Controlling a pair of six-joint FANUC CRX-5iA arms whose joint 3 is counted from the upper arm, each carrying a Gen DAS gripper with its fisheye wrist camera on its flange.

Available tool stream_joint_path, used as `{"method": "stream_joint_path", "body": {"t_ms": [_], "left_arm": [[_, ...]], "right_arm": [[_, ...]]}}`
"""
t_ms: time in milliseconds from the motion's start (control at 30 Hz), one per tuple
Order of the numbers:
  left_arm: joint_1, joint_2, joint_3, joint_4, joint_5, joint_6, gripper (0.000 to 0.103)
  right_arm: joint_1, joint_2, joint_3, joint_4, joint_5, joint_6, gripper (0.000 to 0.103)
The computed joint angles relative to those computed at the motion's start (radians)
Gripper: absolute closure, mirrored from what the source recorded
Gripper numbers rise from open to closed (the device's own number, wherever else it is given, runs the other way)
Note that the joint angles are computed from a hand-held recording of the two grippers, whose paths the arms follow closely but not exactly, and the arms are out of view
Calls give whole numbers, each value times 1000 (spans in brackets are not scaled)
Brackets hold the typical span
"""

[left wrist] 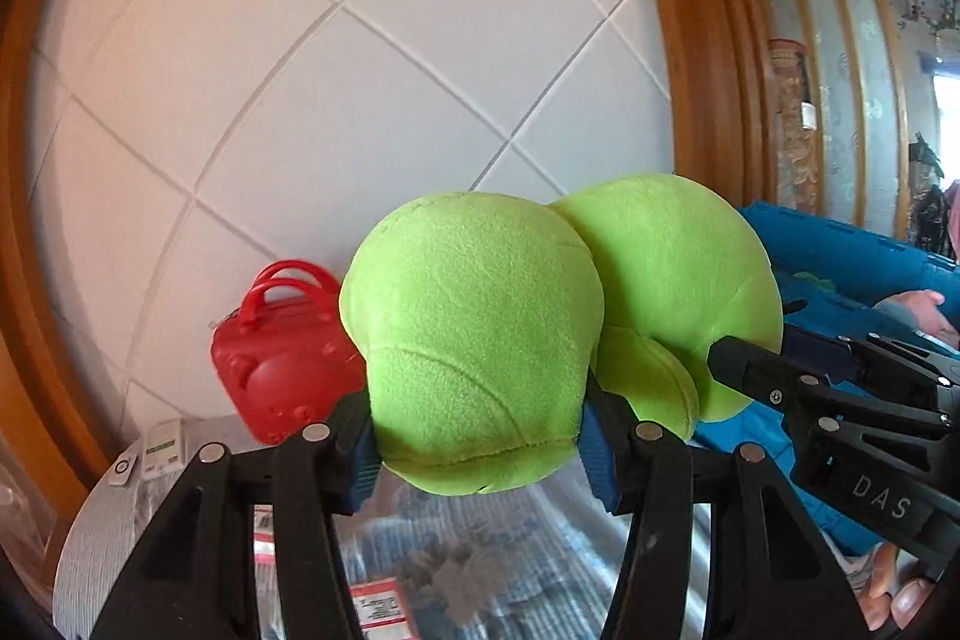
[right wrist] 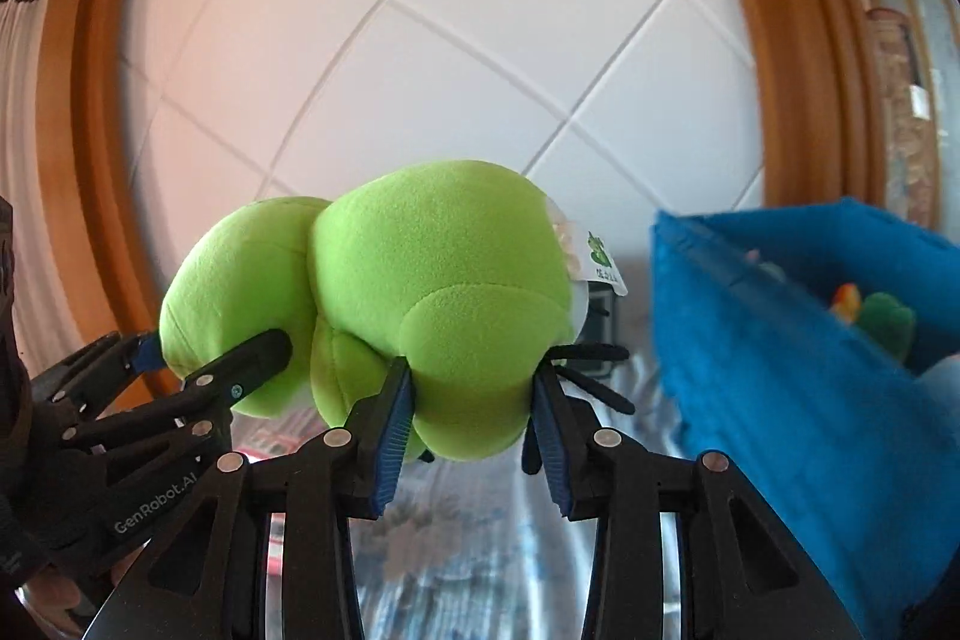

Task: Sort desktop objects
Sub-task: 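Lift the frog plush with both tools and drop it into the crate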

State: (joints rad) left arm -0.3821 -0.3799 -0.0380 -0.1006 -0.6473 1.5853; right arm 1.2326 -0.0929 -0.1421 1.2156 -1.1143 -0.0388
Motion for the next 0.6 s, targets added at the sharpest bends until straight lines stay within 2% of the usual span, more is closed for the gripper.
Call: {"method": "stream_joint_path", "body": {"t_ms": [133, 333, 433, 600], "left_arm": [[-108, 49, 71, -17, 29, 18, 50], [-284, 193, 251, -54, 32, 24, 49], [-357, 294, 379, -51, -6, 22, 49], [-447, 506, 654, -20, -163, 23, 49]], "right_arm": [[42, -64, -24, 51, -156, -7, 65], [92, -176, -30, 64, -386, 29, 65], [109, -226, -10, 41, -494, 78, 65], [74, -301, 33, -42, -598, 166, 65]]}}
